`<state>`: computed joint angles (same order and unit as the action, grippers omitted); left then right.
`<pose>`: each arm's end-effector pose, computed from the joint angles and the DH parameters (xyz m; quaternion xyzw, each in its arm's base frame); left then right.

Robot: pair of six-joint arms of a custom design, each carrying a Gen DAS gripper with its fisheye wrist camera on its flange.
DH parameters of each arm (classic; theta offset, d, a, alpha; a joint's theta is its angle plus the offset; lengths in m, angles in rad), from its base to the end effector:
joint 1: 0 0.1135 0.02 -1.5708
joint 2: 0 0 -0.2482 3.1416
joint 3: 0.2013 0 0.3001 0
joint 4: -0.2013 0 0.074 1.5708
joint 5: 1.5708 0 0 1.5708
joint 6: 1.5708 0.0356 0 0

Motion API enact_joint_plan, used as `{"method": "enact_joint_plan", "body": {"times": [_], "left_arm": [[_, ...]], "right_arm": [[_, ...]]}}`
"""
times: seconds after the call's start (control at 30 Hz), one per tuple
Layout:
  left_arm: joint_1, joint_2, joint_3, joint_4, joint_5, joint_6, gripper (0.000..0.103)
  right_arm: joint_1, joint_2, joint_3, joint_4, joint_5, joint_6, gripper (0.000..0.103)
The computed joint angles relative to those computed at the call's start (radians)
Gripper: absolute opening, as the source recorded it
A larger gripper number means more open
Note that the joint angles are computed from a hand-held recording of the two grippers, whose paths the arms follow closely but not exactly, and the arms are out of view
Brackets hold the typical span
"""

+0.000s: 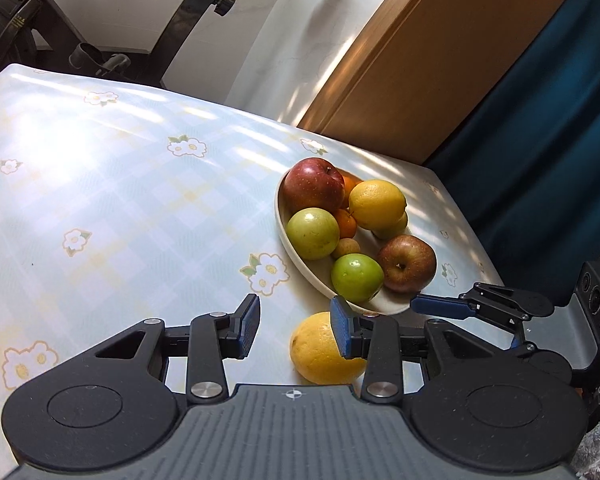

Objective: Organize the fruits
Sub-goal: 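Move both tools from the plate to the remaining lemon on the table, then close both grippers on the remaining lemon from either side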

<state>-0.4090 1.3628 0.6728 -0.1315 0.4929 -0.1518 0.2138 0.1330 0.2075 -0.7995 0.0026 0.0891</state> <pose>0.2736 -0.1369 0.1383 0.2043 0.8836 -0.3164 0.2782 0.1415 0.0306 0.1555 -0.0563 0.9102 0.0607 0.4059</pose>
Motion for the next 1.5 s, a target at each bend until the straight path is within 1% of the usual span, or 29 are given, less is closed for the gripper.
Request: {"method": "enact_joint_plan", "body": {"times": [0.1,0.23,0.37,0.47,0.57,0.63,0.87,1.03,1.5], "left_arm": [[0.012,-0.004,-0.012,0.004,0.049,-0.004,0.04],[0.0,-0.019,-0.03,-0.003,0.039,0.03,0.04],[-0.01,-0.026,-0.047,0.014,0.039,0.034,0.04],[-0.012,-0.011,-0.041,0.016,0.047,0.038,0.04],[-0.01,0.008,-0.033,0.017,0.058,0.04,0.039],[-0.007,0.024,-0.027,0.021,0.072,0.033,0.036],[-0.009,0.08,-0.012,0.025,0.106,0.028,0.036],[-0.007,0.109,-0.011,0.041,0.123,0.022,0.036],[-0.002,0.155,0.006,0.105,0.148,-0.046,0.034]], "right_arm": [[0.075,0.035,-0.01,0.024,0.034,0.021,0.05],[0.117,0.082,-0.015,0.064,0.039,0.039,0.05],[0.138,0.112,-0.022,0.1,0.035,0.049,0.05],[0.133,0.13,-0.027,0.124,0.019,0.052,0.048],[0.127,0.143,-0.033,0.144,0.004,0.052,0.043],[0.121,0.156,-0.035,0.159,-0.007,0.047,0.041],[0.103,0.192,-0.037,0.2,-0.041,0.035,0.041],[0.11,0.215,-0.038,0.22,-0.042,0.042,0.041],[0.099,0.222,-0.046,0.239,-0.054,0.047,0.041]]}}
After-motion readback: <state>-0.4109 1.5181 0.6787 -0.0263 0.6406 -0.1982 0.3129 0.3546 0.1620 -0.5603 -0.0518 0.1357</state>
